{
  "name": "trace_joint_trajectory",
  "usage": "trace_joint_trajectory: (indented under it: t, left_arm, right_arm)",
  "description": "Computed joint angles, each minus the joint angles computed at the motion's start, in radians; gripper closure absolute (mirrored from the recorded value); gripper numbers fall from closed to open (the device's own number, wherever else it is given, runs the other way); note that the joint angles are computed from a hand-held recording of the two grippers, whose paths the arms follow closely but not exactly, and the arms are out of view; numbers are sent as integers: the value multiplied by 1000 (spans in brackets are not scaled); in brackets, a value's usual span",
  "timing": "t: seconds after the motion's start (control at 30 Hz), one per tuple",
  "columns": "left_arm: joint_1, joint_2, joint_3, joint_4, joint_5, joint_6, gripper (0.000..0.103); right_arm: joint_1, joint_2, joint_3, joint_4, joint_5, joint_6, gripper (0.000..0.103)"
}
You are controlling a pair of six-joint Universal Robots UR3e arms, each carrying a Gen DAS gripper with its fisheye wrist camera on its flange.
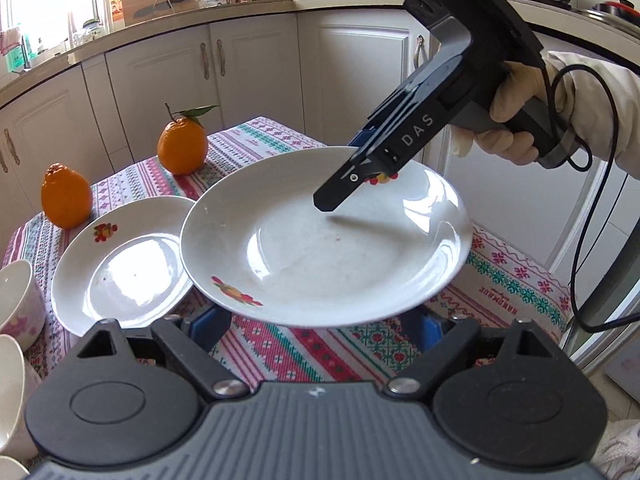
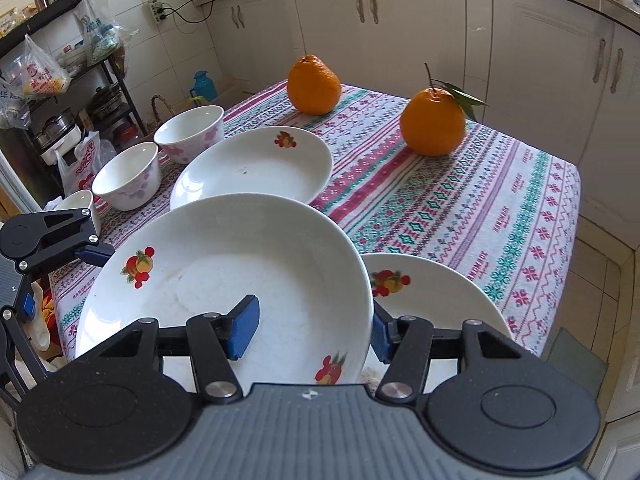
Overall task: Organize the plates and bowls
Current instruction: 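Lift the large white plate with the right tool toward the stained plate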
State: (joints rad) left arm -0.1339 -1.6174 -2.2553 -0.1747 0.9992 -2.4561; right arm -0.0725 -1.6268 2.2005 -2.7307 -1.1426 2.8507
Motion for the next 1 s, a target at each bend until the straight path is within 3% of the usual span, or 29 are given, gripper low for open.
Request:
trace_joint_trajectory:
  t: [0.37, 1.0]
  left_arm:
    - [-129, -173, 164, 40, 63, -57, 12]
    - [-195, -279, 280, 5, 111, -53, 12]
  right_arm:
    - [-144, -70, 110, -22, 42, -57, 40]
    - [-272, -112, 245, -73, 103, -93, 40]
